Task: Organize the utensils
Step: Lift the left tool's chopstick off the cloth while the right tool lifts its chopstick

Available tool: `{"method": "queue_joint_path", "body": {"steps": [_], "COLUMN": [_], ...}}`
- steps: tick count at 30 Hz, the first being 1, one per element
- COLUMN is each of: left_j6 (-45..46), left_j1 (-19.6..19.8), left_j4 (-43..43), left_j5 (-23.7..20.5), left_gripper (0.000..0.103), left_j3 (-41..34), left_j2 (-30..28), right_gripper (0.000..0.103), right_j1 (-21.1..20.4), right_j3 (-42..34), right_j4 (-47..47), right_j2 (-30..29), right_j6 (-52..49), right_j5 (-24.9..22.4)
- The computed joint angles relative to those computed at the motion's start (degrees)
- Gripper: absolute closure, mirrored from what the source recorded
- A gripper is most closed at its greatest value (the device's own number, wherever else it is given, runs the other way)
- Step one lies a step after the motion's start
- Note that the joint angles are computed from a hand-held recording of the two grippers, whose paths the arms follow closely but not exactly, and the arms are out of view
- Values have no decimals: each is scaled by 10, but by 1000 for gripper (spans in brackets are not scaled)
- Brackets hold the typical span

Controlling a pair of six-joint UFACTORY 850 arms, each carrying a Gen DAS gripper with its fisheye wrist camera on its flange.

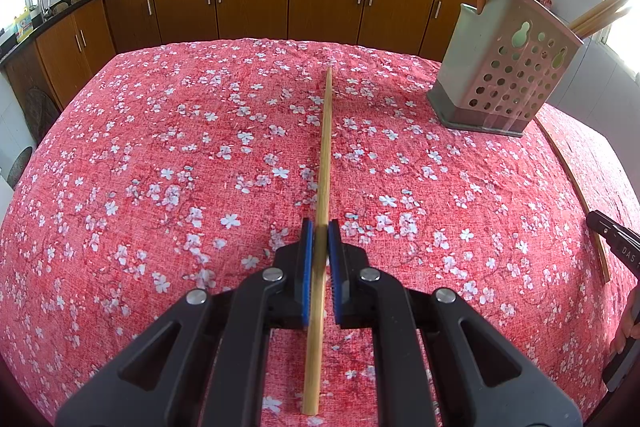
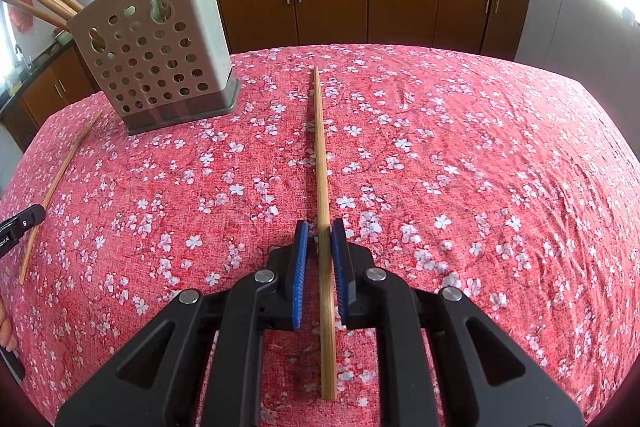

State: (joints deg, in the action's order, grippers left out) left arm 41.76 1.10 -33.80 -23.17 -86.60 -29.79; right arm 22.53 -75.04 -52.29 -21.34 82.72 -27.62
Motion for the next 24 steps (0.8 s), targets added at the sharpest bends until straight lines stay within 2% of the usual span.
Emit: {"method": "queue_joint_path", "body": {"steps": [20, 24], "left_j6": [4, 20], "left_j1": [0, 1], "left_j4": [-8, -1], "left_j5": [-3, 0], "left_gripper": [93, 93], "left_j3": [-1, 17], "left_j2": [-1, 14], "right_gripper": [89, 89], "right_j1": [1, -5], "right_j3": [-2, 14], "right_j4": [1, 2], "right_j2": [-2, 11], "right_j6": [0, 8], "right_j5": [-1, 22]}}
